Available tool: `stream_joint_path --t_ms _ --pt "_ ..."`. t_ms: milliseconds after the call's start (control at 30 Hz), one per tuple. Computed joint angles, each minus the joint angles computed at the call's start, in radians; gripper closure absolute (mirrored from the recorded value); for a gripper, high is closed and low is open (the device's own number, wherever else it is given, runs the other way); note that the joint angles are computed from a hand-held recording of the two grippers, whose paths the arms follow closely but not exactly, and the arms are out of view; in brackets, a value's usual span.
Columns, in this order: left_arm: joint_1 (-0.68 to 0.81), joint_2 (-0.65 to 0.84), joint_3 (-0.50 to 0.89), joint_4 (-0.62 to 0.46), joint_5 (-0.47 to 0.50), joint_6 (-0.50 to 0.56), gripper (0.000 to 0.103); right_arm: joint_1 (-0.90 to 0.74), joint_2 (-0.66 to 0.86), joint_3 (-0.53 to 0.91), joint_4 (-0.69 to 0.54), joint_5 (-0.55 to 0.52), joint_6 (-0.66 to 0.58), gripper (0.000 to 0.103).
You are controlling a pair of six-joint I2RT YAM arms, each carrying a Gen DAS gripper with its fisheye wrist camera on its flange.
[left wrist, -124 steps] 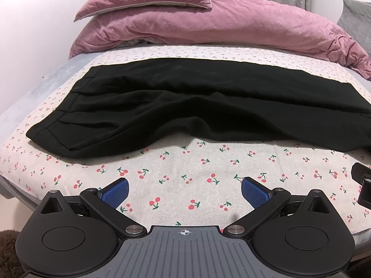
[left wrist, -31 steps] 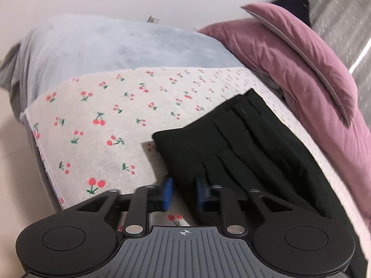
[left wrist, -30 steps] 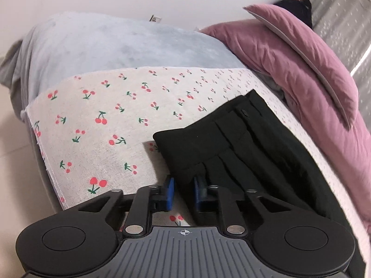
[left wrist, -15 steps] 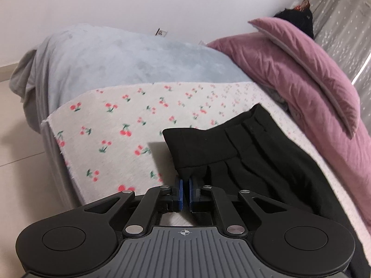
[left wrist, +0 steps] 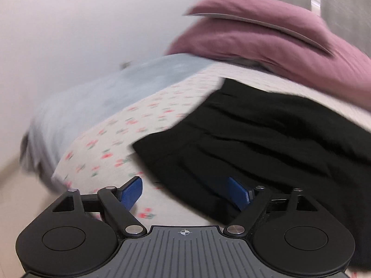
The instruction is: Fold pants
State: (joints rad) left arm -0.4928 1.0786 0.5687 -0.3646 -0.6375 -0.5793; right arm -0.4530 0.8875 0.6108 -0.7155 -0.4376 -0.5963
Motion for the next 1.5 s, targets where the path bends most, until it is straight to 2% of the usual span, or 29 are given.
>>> stream_joint_path --t_ms 33,67,200,367,467,567,700,833,867,933,967,1100,1133,1167,1200,1267,1333,1400,1467,1500 --pt "-0.044 0.008 0.01 -0.002 -0.01 0.011 0.017 -0.064 0.006 0.012 -0.003 -0.015 -0.01 0.039" --pt "-0.092 0.014 0.017 0.008 -0.015 0.023 0.016 -0.114 0.014 0.019 0.005 -0.024 -0.01 0.036" --pt "-0.241 0.049 0.041 0.081 0.037 0.108 0.01 -0.323 0.1 0.072 0.039 -0.038 0.024 0.035" --pt "-0.4 0.133 0.057 0.224 0.146 0.29 0.009 -0.527 0.283 0.148 0.113 -0.034 0.073 0.033" --pt "-0.471 0.207 0.071 0.306 0.202 0.38 0.009 -0.567 0.36 0.154 0.169 -0.009 0.163 0.032" --pt "-0.501 0.274 0.081 0.381 0.288 0.489 0.009 -0.662 0.469 0.19 0.187 -0.07 0.169 0.032" --pt "-0.523 0.374 0.136 0.38 0.388 0.537 0.01 -0.708 0.578 0.199 0.269 -0.156 0.225 0.034" --pt "-0.506 0.427 0.155 0.398 0.447 0.548 0.011 -0.725 0.62 0.187 0.384 -0.196 0.346 0.047" --pt "-0.504 0.436 0.156 0.411 0.457 0.552 0.012 -0.728 0.619 0.185 0.391 -0.194 0.367 0.058" --pt "-0.495 0.449 0.161 0.427 0.475 0.575 0.014 -0.741 0.611 0.211 0.354 -0.198 0.365 0.094" --pt "-0.496 0.449 0.159 0.432 0.477 0.581 0.018 -0.746 0.608 0.214 0.345 -0.213 0.358 0.097" --pt "-0.503 0.474 0.175 0.45 0.49 0.603 0.035 -0.781 0.552 0.259 0.276 -0.275 0.314 0.099" --pt "-0.511 0.484 0.188 0.447 0.477 0.625 0.043 -0.79 0.533 0.273 0.267 -0.281 0.306 0.099" --pt "-0.519 0.49 0.2 0.441 0.464 0.642 0.058 -0.798 0.522 0.292 0.257 -0.278 0.294 0.099" --pt "-0.528 0.497 0.214 0.432 0.449 0.657 0.066 -0.805 0.517 0.312 0.245 -0.269 0.28 0.099" --pt "-0.538 0.516 0.255 0.393 0.423 0.676 0.092 -0.798 0.525 0.345 0.236 -0.225 0.268 0.1" --pt "-0.533 0.51 0.27 0.369 0.437 0.674 0.096 -0.806 0.558 0.366 0.214 -0.2 0.235 0.1" --pt "-0.515 0.486 0.263 0.354 0.486 0.678 0.097 -0.802 0.589 0.39 0.168 -0.133 0.171 0.1" --pt "-0.484 0.471 0.266 0.308 0.559 0.687 0.097 -0.793 0.595 0.373 0.143 -0.06 0.095 0.094" --pt "-0.474 0.477 0.278 0.279 0.584 0.706 0.096 -0.783 0.592 0.362 0.151 -0.023 0.076 0.084"
